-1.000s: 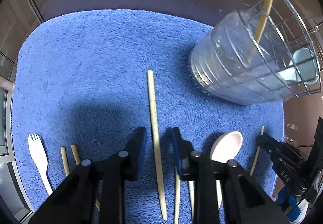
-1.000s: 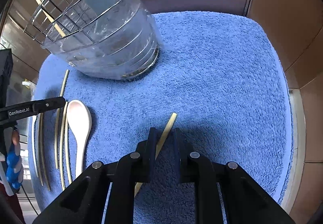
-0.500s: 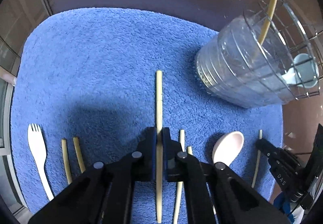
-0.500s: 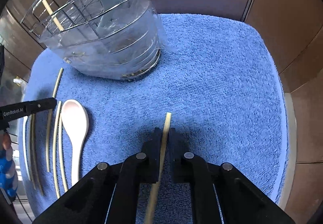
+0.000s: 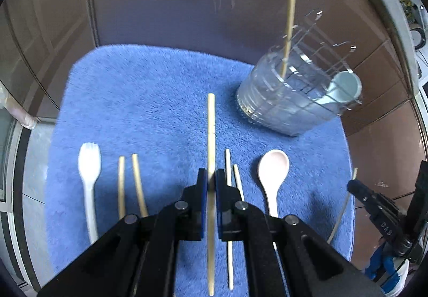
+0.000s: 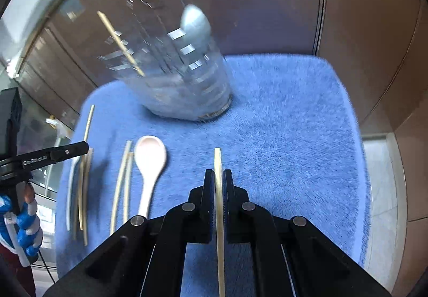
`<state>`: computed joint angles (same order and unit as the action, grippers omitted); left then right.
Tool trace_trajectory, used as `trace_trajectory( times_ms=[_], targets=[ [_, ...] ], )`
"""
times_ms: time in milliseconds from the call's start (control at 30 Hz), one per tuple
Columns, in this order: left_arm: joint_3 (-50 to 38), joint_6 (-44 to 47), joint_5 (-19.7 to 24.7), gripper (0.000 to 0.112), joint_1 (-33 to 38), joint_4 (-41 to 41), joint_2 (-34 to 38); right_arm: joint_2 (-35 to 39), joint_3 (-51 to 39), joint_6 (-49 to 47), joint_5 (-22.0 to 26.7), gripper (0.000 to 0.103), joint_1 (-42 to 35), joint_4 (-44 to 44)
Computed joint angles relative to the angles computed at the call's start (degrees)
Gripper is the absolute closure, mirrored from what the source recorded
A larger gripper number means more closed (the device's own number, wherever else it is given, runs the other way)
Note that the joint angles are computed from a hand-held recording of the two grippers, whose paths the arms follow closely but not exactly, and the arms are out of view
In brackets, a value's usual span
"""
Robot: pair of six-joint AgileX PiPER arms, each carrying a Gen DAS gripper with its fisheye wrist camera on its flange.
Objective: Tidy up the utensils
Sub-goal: 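Lift both held chopsticks upright toward the holder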
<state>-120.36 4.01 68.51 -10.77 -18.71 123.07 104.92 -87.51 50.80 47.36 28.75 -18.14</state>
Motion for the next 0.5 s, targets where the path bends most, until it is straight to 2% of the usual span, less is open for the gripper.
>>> trace_trajectory(
  times_ms=[67, 200, 400, 500],
  targets=[
    [2.9, 0.6, -1.7, 0.107, 0.1, -0.2, -2.9, -2.4, 1.0, 2.3, -0.5, 0.097, 1.5, -3.1],
    [13.2, 3.6, -7.3, 0.107, 1.1, -3.1, -11.0, -8.3, 8.5, 10.5, -2.8, 0.097, 5.8, -12.1],
    [27.1, 9.2, -14.8, 0.107, 3.1, -7.9, -23.3, -12.7, 11.0, 20.4, 1.6, 0.097, 14.2, -23.1],
    [31.9, 12.2, -16.7, 0.107, 4.5, -10.1, -28.3, -14.1, 11.6, 23.7, 3.5, 0.098, 17.9, -27.0]
  ],
)
